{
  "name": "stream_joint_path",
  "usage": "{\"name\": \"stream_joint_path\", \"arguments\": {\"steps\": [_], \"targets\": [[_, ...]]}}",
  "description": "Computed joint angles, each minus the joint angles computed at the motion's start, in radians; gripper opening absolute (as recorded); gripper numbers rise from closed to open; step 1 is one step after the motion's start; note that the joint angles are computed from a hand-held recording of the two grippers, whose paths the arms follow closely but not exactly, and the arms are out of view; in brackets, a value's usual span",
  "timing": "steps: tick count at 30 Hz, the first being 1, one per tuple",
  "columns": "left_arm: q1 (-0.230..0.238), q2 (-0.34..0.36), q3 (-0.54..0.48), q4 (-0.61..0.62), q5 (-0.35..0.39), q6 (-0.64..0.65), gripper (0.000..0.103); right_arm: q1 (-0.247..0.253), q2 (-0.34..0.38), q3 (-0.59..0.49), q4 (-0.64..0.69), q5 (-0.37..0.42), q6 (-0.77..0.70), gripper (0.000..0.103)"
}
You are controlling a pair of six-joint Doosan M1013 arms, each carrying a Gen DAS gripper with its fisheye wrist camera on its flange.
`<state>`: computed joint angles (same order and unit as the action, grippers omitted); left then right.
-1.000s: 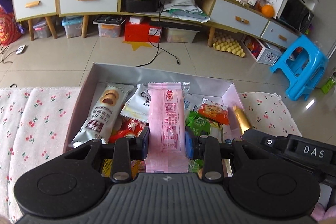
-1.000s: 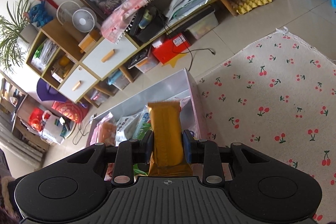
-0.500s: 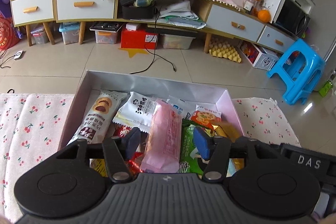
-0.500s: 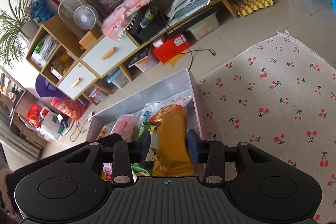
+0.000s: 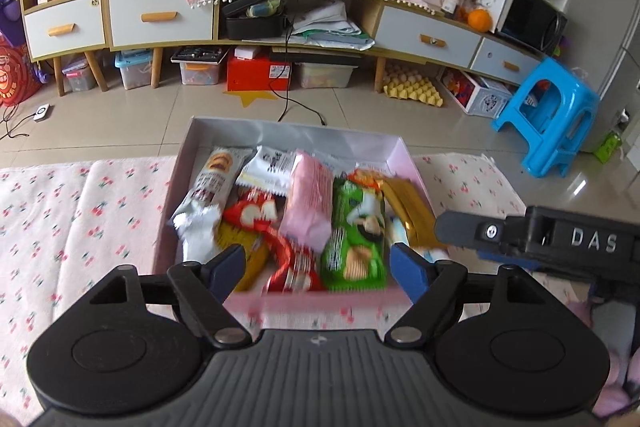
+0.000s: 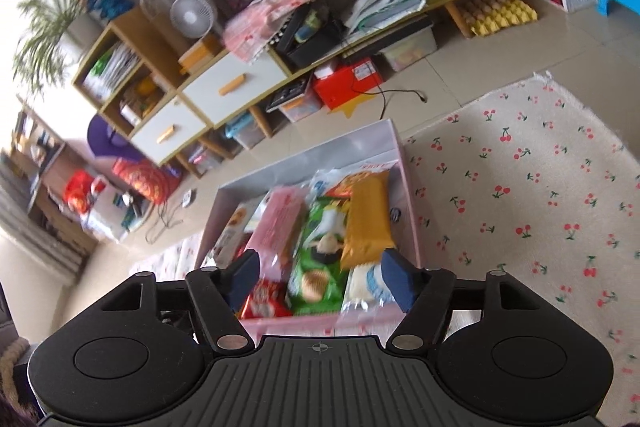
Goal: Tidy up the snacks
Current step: 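Open both grippers and withdraw them from the box, then grasp the orange-and-white biscuit packet with the left gripper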
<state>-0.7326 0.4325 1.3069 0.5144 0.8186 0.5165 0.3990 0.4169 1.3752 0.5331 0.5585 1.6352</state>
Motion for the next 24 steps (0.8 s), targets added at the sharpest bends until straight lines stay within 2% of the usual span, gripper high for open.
{"name": "stream_joint_path", "arguments": {"steps": [11,17,20,24], "targets": [[-0.050,-0.083,0.116,0.019,0.006,-0.007,0.083,0.020,-0.100,0.092,-0.081,0.038,-0.032,0.074],[-0.075,-0.113,0.170,0.021,-0.001,-0.006,0.087,0.023,-0.142,0.151,-0.076,0.054,-0.060,0.075],[-0.085,-0.121,0.189,0.015,-0.001,0.008,0.089,0.027,-0.160,0.184,-0.072,0.049,-0.092,0.084],[-0.116,-0.136,0.246,0.127,-0.031,-0.083,0.093,0.040,-0.186,0.243,-0.123,-0.001,-0.120,0.085]]}}
